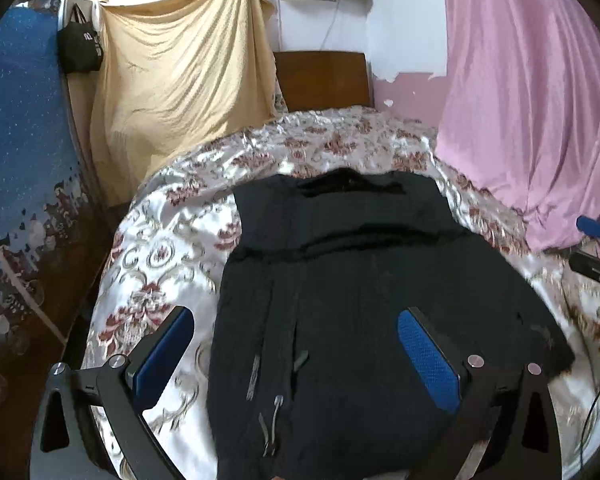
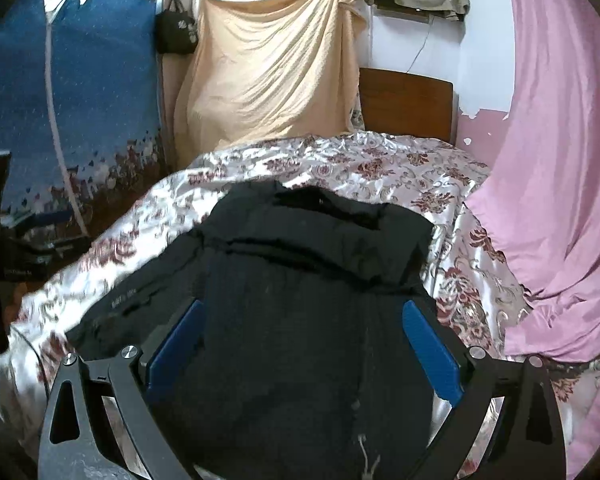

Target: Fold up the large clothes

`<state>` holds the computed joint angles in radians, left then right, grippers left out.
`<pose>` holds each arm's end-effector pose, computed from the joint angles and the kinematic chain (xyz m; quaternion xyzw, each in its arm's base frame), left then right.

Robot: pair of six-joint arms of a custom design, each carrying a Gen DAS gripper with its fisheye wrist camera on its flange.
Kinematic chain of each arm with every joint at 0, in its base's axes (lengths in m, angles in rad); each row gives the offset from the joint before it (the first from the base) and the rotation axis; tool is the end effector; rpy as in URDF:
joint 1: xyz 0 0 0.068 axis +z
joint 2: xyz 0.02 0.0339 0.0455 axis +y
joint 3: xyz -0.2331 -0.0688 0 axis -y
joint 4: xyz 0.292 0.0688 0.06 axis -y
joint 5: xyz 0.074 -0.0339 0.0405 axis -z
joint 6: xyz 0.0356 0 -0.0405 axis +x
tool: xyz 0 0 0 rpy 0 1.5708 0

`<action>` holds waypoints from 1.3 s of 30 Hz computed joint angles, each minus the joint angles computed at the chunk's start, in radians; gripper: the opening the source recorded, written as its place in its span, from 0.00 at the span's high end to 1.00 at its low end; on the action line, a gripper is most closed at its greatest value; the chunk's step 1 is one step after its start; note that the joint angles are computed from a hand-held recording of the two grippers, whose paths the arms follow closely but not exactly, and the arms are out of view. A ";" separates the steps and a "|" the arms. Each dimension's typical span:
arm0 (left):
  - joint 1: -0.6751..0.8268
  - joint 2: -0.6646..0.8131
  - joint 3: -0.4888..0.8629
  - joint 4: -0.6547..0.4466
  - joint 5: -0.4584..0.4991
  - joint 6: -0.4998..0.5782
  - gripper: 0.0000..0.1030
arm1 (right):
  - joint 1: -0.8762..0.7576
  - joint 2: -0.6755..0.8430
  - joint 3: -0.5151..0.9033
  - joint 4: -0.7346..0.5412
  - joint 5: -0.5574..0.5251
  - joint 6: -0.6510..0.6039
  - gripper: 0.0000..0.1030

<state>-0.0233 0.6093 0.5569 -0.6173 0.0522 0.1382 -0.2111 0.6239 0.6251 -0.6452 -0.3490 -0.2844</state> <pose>0.2094 -0.0067 0.2235 0.0839 0.8961 0.0015 0.4359 0.2066 -0.0318 0.2455 -0.1098 0.8775 0.0426 0.4648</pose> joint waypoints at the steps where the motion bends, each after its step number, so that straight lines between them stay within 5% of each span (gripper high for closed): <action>1: 0.017 -0.028 -0.019 -0.019 0.015 0.023 0.00 | -0.007 -0.027 -0.016 -0.020 0.000 -0.022 0.06; 6: 0.085 -0.195 -0.171 -0.090 0.017 0.149 0.00 | -0.042 -0.139 -0.101 -0.112 0.001 -0.114 0.06; 17: 0.202 -0.304 -0.346 -0.215 0.001 0.406 0.00 | -0.101 -0.166 -0.257 -0.161 0.103 -0.240 0.06; 27: -0.043 -0.480 -0.464 -0.237 -0.277 0.395 0.00 | -0.255 -0.055 -0.275 -0.196 0.053 -0.369 0.06; 30: -0.112 -0.519 -0.479 -0.232 -0.328 0.397 0.00 | -0.212 -0.010 -0.263 -0.211 0.109 -0.421 0.06; 39: -0.149 -0.254 -0.426 -0.076 -0.289 0.421 0.01 | 0.004 0.223 -0.160 -0.185 0.345 -0.498 0.05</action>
